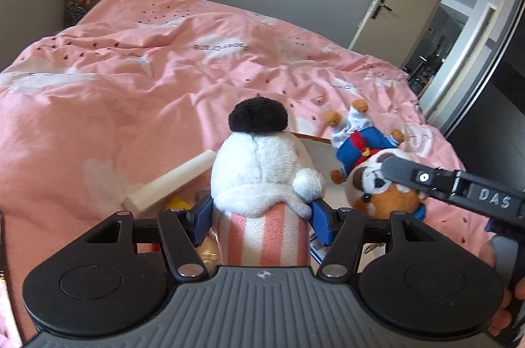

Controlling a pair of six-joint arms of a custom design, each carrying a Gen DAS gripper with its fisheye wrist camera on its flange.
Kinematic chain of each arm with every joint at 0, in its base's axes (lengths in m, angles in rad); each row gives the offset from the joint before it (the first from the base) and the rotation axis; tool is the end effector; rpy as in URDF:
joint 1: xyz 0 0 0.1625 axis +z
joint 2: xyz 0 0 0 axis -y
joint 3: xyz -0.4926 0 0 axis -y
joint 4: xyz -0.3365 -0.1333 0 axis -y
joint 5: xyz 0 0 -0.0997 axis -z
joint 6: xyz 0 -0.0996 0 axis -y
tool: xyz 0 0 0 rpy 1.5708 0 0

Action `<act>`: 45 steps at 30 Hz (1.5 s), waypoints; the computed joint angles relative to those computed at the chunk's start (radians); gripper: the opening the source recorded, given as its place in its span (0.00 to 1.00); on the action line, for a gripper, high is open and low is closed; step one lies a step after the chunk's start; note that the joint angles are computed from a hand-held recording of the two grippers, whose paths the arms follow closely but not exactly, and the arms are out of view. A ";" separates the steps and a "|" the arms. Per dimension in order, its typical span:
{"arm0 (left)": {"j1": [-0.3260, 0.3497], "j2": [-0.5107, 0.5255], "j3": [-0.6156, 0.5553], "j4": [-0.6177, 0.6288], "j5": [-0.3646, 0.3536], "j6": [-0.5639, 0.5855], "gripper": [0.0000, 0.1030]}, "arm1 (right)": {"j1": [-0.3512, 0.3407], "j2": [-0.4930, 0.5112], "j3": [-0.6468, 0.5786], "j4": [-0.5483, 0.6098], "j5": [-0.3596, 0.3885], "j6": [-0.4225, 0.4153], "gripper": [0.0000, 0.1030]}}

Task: Organize objects
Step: 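Carry both plushes over the box and lower them inside with both tools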

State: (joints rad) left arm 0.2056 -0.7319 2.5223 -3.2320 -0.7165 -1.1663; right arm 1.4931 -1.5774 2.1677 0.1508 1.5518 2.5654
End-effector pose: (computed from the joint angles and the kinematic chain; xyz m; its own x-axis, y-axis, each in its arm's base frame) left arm -0.3330 -0.2823 0.0856 -0.9078 0.0747 -0.4128 0.3462 0.6889 -0.6368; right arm 0.1129 -0.2921 0.3270 -0.8653 -0.3133 0.3912 -0.4997 0.5991 -0.6256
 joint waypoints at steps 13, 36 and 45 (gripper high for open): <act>0.109 0.222 -0.254 0.013 -0.237 0.277 0.67 | -0.273 -0.115 0.045 0.026 0.086 -0.123 0.45; 0.138 0.313 -0.398 0.262 -0.268 0.330 0.68 | -0.277 0.014 -0.077 0.155 0.244 -0.276 0.45; 0.162 0.270 -0.352 0.099 -0.244 0.361 0.68 | -0.210 -0.030 -0.066 0.068 0.166 -0.297 0.44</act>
State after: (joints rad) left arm 0.3678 -0.4619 2.1704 -3.1329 -0.9601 -0.8056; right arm 1.2831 -1.6079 2.1015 0.2189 1.7173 2.2685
